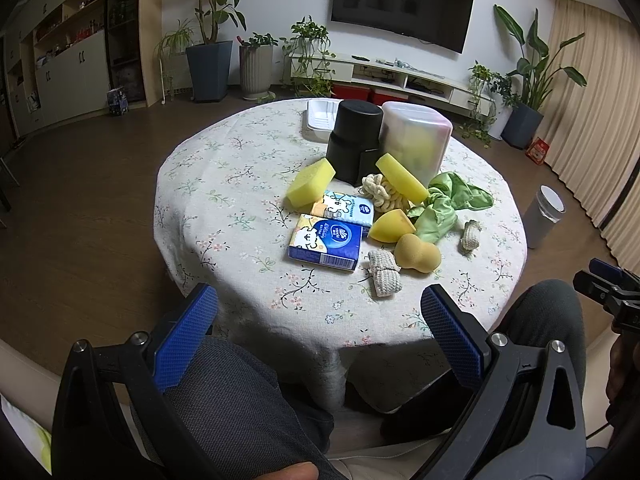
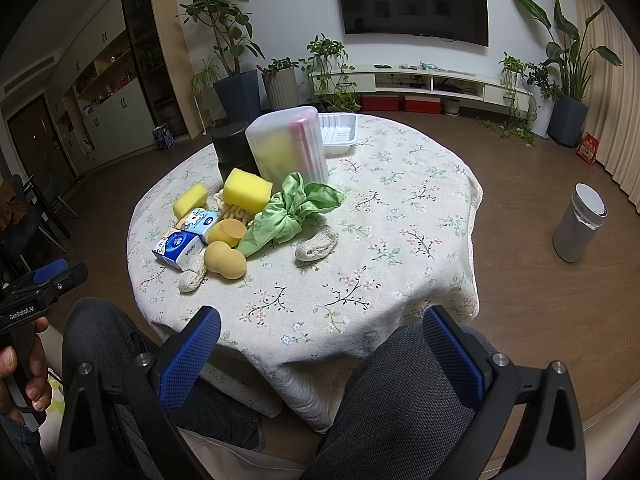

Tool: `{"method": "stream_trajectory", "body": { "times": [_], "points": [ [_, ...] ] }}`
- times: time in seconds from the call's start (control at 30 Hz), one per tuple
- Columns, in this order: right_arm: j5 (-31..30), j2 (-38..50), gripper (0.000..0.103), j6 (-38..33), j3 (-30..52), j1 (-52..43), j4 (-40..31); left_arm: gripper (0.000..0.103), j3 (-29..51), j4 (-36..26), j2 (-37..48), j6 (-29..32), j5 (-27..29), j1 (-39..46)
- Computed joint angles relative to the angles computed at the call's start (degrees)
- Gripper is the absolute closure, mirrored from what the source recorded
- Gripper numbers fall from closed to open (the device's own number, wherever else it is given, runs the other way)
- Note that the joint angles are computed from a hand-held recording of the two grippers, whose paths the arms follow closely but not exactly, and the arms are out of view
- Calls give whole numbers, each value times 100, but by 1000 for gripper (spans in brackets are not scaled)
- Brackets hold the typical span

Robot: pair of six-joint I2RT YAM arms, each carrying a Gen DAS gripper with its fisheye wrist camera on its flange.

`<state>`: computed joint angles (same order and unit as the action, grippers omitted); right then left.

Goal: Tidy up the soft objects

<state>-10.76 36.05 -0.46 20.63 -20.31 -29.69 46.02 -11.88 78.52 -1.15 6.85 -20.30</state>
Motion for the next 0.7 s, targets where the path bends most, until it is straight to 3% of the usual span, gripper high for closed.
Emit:
{"method": "stream_trajectory", "body": {
  "times": [0.7],
  "points": [
    [-48,57,0,-32,101,-75,-54,0,-11,5,8,-10,0,-3]
  ]
}}
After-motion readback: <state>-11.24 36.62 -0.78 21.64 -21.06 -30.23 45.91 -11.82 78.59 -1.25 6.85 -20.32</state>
